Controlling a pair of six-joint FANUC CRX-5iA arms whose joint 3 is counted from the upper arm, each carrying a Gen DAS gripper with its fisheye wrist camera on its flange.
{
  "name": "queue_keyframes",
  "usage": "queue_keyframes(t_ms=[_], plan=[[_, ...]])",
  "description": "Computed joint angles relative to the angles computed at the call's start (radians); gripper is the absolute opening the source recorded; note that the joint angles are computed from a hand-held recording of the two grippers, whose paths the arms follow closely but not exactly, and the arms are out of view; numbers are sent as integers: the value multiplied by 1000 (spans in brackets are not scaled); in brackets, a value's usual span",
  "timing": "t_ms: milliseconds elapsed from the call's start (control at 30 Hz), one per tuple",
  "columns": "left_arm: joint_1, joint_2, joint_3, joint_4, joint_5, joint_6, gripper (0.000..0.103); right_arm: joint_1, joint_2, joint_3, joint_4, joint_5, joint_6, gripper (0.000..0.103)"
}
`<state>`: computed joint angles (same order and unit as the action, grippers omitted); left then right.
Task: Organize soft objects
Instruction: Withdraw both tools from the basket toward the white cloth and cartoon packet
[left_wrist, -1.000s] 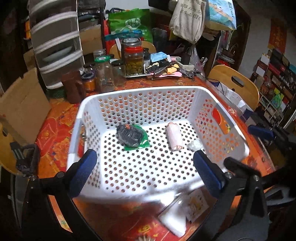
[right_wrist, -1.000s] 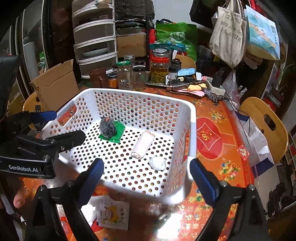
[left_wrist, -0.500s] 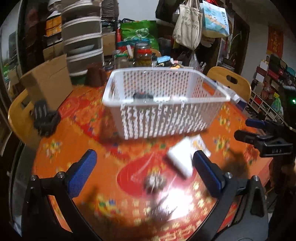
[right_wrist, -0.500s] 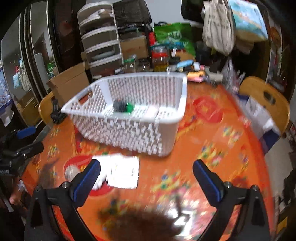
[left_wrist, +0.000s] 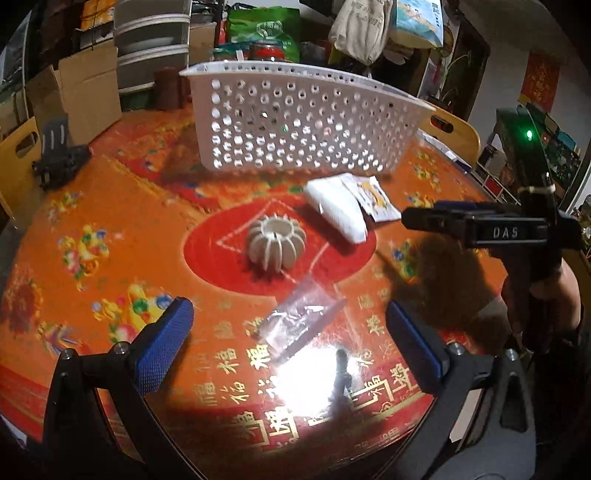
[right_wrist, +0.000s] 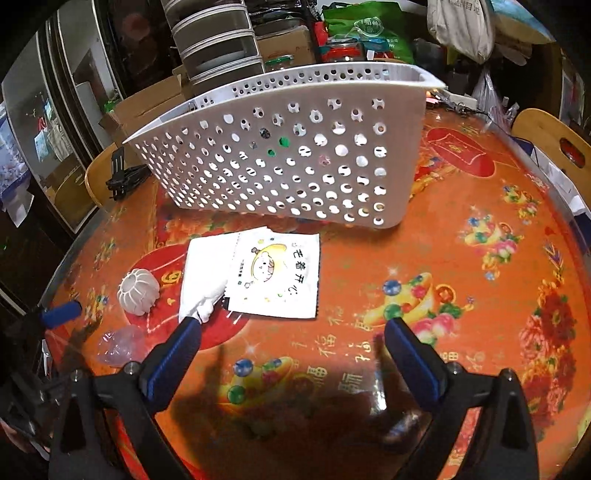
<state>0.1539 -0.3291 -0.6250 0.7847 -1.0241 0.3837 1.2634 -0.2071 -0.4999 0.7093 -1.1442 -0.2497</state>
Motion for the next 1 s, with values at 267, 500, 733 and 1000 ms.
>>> queue_keyframes(t_ms=[267, 500, 733, 1000], plan=[[-36, 23, -16, 9, 47, 0, 103, -28, 40, 30, -20, -5, 42, 99], [-44, 38, -10, 11, 59, 4, 90, -71, 68, 53, -34, 27, 100, 93], [-57, 37, -18, 17, 94, -5, 90, -102, 112, 89, -38, 31, 173, 90], [-69, 31, -33, 28, 126, -24, 90, -107, 175, 147, -47, -25, 237, 74]])
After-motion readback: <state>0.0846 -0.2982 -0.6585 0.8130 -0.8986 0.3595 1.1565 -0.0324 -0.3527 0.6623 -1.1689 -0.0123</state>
